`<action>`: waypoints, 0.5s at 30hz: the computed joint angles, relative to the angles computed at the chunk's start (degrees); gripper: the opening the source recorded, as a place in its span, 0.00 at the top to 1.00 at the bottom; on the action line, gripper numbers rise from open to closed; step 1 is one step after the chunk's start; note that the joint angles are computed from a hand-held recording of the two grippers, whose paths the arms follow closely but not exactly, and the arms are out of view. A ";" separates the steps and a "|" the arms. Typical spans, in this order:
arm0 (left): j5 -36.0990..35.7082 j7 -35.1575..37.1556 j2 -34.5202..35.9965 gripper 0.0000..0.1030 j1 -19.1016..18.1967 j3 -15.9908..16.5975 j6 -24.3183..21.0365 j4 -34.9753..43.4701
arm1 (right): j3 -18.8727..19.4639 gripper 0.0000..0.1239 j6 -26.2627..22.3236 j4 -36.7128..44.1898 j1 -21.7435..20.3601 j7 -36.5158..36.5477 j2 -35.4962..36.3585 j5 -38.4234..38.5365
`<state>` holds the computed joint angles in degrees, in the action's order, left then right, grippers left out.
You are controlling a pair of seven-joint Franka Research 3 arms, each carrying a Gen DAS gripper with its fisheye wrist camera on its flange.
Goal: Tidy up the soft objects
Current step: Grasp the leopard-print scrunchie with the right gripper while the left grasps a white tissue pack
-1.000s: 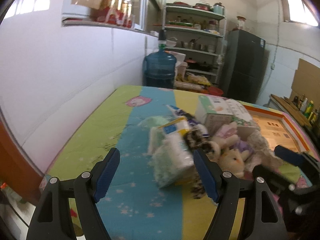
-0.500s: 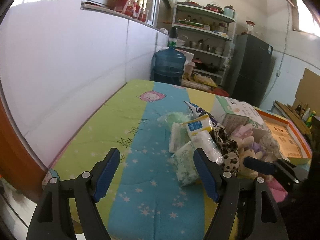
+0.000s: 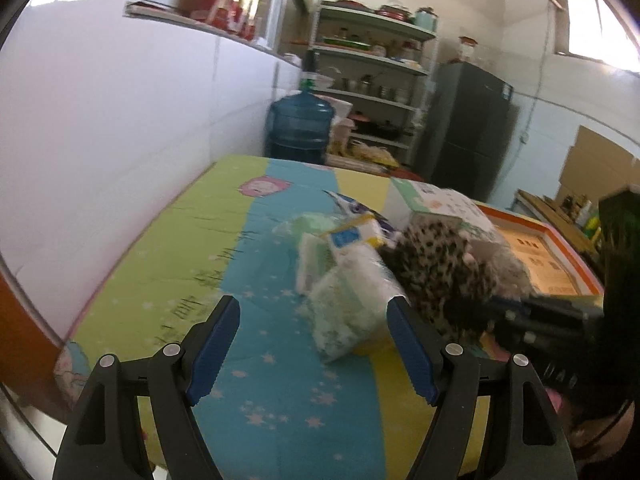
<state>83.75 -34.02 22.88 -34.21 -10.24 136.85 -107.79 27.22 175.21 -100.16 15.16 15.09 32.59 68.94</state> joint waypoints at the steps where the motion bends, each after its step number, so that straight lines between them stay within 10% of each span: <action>1: 0.25 0.24 0.44 0.25 -0.01 -0.04 0.46 0.49 | 1.38 0.90 -0.07 -0.32 -1.43 -1.76 -0.29 1.78; 11: -2.10 3.56 7.07 0.26 -2.17 2.24 0.21 8.27 | 1.05 0.90 -0.77 -1.79 -2.17 -15.72 -4.29 17.87; 15: -3.80 3.67 7.95 0.58 -2.53 3.08 0.41 8.99 | -1.29 0.90 -1.53 -2.37 -0.86 -17.58 -5.63 21.75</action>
